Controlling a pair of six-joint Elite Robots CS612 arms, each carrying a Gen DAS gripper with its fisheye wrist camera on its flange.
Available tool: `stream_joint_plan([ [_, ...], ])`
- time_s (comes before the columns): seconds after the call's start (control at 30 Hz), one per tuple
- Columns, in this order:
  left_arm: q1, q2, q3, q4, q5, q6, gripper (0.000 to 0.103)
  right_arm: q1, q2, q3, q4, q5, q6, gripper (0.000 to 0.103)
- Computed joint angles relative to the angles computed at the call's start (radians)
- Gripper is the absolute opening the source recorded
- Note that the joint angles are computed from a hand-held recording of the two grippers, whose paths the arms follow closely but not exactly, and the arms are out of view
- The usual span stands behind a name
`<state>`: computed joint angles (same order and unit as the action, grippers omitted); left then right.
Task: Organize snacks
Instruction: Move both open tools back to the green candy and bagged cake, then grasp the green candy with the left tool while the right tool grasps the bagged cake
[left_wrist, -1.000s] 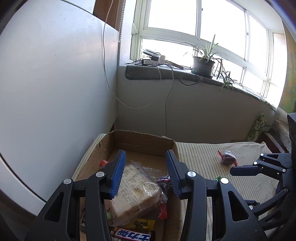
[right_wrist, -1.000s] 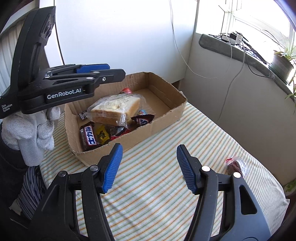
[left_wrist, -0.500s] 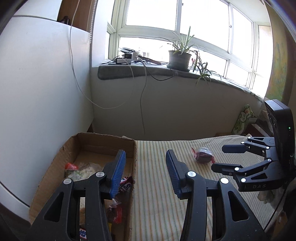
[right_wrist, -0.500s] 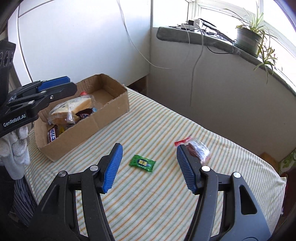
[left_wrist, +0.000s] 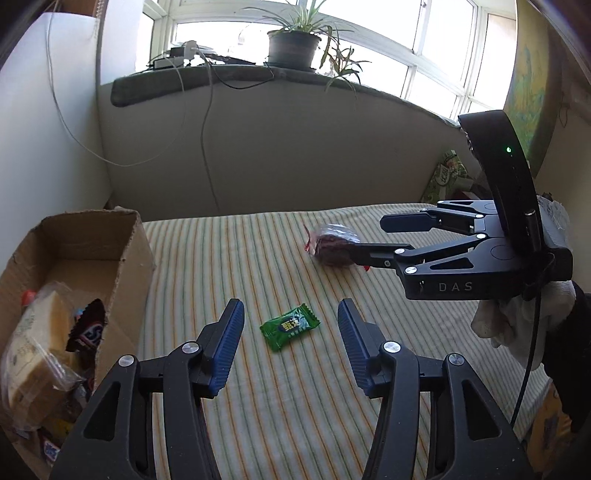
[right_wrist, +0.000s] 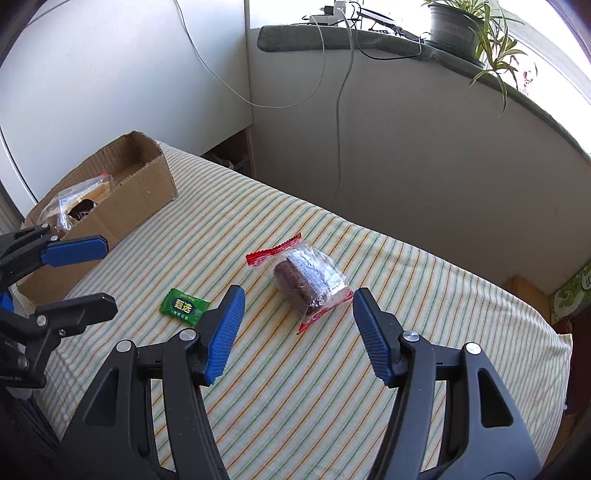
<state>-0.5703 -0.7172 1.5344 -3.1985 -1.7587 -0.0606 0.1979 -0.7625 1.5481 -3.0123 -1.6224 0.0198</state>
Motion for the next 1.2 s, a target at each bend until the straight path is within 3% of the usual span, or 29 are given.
stream_joint_plan([
  [0.13,0.006,0.028,-0.043,0.063,-0.037,-0.027,0.052,-0.008,0.026,-0.028,0.014,0.011,-0.007,0.064],
  [0.43,-0.002,0.058,-0.093,0.105,-0.018,0.048,0.052,-0.024,0.052,-0.056,0.018,0.058,-0.023,0.064],
  [0.63,-0.007,0.056,-0.102,0.193,-0.045,0.121,0.05,-0.026,0.065,-0.077,0.034,0.069,-0.036,0.064],
  [0.83,-0.028,0.042,-0.082,0.206,0.023,0.174,0.039,-0.024,0.073,-0.091,0.06,0.08,-0.05,0.064],
  [1.07,-0.042,0.024,-0.049,0.189,0.051,0.207,0.039,-0.022,0.08,-0.103,0.082,0.091,-0.053,0.064],
  [1.1,-0.042,0.023,-0.047,0.19,0.048,0.208,0.041,-0.019,0.085,-0.11,0.088,0.088,-0.05,0.064],
  [1.13,-0.04,0.021,-0.045,0.202,0.041,0.213,0.051,-0.019,0.087,-0.112,0.093,0.088,-0.049,0.064],
  [1.2,-0.04,0.018,-0.038,0.199,0.044,0.227,0.06,-0.016,0.091,-0.118,0.096,0.078,-0.047,0.062],
])
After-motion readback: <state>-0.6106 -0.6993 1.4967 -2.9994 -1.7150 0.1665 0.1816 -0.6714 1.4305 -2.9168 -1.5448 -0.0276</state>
